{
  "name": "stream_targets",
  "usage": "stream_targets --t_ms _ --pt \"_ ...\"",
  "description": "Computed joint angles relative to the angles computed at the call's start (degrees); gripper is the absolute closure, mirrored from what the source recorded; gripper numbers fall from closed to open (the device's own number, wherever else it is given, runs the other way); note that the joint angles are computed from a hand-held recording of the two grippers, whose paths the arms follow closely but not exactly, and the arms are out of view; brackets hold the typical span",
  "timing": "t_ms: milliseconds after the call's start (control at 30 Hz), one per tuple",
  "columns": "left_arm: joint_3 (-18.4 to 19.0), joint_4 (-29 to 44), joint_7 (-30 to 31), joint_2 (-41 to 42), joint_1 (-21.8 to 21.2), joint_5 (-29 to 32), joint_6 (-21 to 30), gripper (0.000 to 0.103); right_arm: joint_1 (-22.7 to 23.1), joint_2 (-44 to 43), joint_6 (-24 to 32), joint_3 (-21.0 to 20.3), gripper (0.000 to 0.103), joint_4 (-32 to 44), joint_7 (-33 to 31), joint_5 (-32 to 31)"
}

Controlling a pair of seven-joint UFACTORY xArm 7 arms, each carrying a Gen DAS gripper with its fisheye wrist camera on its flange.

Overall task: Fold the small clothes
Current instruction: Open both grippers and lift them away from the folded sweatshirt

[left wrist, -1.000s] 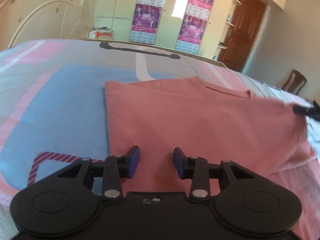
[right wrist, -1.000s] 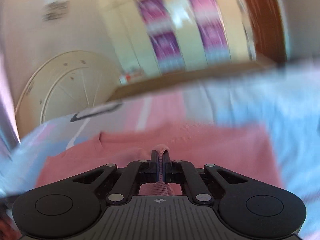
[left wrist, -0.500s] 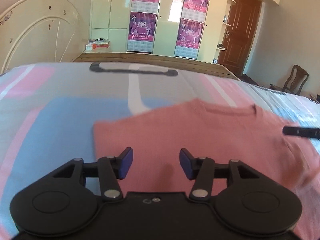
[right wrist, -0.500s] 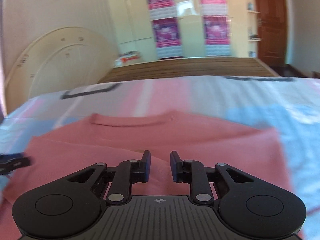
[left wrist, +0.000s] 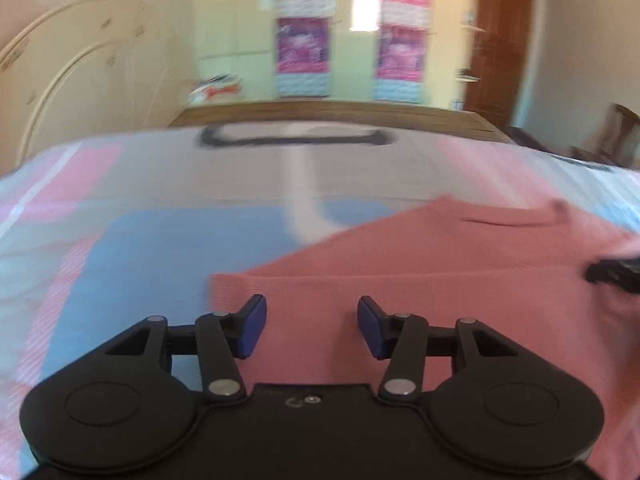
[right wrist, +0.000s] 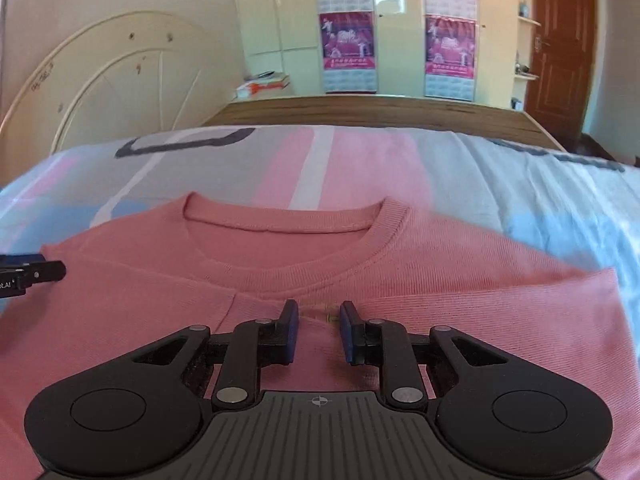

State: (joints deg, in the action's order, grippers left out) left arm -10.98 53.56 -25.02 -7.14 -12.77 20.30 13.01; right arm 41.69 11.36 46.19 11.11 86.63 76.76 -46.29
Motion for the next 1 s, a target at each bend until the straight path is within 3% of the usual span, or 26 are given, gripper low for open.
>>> stream_targets --t_ms 100,167,300,433,733,867,1000 --pt "-1.0 -2.7 2.6 -2.6 -4.3 -5.3 -2.5 0.052 0.7 -1.9 -3.4 0.6 0.081 -1.3 2.2 -2.9" --pt "-2.8 -3.5 1.8 -2.9 -5.5 -6.3 -2.9 0.052 1.0 -1.5 -4.1 1.7 0.081 -0.7 0.8 -1.4" --pt "-7.7 -3.6 -8.4 -2.5 -3.1 3.0 0.6 0.052 3.0 0.4 0.2 2.7 0.081 0.6 -3.3 3.5" --pt "-5.5 -4.5 -7.8 -3.5 -5.0 0.7 1.1 0.051 3.0 -2.2 -1.7 2.4 0.081 -3.3 -1.0 2.4" --pt "-5.5 -8.7 -7.2 -8.6 -5.2 0.5 2.3 0.049 4.9 -2.9 2.0 4.1 0.081 -2.9 -1.9 3.4" --pt "-1.9 -15.1 -2.3 -14.3 -6.9 -5.5 0.4 0.044 4.6 -7.4 3.1 5.7 0.081 -8.3 -0.2 3.0" --pt "-5.1 -15.7 -1.3 -17.1 -3.1 -4.1 3.7 0.045 2.7 -8.4 3.1 7.3 0.081 -8.5 0.1 4.5"
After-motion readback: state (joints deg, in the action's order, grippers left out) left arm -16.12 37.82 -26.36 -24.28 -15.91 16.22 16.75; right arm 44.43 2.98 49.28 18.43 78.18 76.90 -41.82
